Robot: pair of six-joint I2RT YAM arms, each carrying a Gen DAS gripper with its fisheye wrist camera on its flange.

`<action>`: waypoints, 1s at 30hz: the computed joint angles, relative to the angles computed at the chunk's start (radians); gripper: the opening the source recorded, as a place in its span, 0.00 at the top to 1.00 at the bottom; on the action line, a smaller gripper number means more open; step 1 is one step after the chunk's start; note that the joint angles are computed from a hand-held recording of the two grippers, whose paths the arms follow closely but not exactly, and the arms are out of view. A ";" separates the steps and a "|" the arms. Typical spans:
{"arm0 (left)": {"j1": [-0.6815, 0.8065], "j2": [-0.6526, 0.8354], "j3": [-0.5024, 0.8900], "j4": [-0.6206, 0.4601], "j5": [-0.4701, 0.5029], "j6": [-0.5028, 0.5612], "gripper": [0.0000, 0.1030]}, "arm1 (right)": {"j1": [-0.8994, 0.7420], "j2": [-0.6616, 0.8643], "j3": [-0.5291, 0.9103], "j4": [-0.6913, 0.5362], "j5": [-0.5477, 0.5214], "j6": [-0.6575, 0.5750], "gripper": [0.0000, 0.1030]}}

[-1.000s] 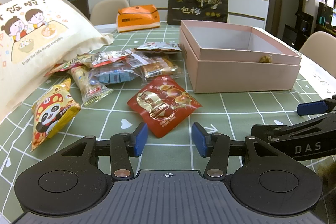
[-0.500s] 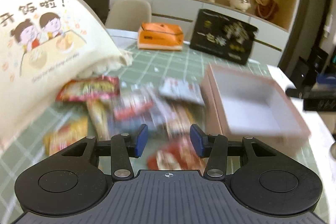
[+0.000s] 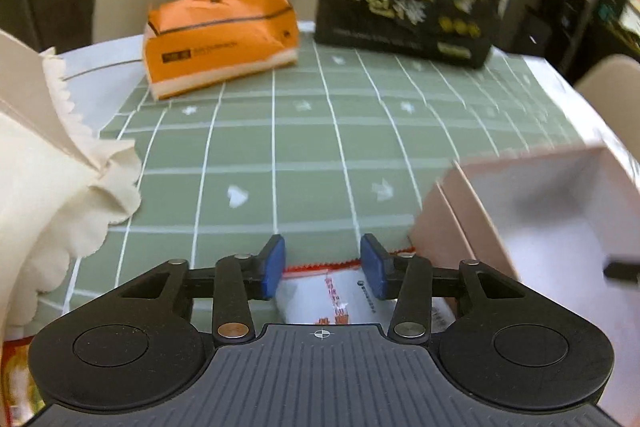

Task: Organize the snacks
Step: 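Move the left tool toward the white packet while the right tool approaches the cake bun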

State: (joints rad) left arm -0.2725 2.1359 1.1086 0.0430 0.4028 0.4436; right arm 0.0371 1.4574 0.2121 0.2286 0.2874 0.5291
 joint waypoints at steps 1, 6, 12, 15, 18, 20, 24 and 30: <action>0.029 -0.016 -0.018 -0.021 0.030 0.042 0.61 | 0.014 0.005 0.015 -0.016 0.006 -0.007 0.36; 0.210 -0.132 -0.140 -0.145 0.149 0.216 0.65 | 0.043 0.106 0.089 0.041 -0.029 -0.060 0.36; 0.398 -0.295 -0.305 -0.276 0.186 0.387 0.67 | 0.142 0.146 0.142 0.077 -0.067 -0.069 0.35; 0.489 -0.355 -0.352 -0.380 0.205 0.417 0.67 | 0.247 0.050 0.122 0.009 0.016 -0.044 0.33; 0.610 -0.392 -0.396 -0.465 0.257 0.453 0.67 | 0.403 -0.163 0.055 -0.110 0.123 -0.006 0.25; 0.702 -0.404 -0.412 -0.520 0.288 0.483 0.67 | 0.510 -0.351 0.012 -0.228 0.115 0.032 0.23; 0.843 -0.432 -0.453 -0.563 0.304 0.517 0.66 | 0.730 -0.490 -0.038 -0.290 -0.003 0.128 0.16; 1.082 -0.570 -0.493 -0.615 0.408 0.522 0.65 | 0.998 0.033 0.093 0.032 0.094 0.124 0.16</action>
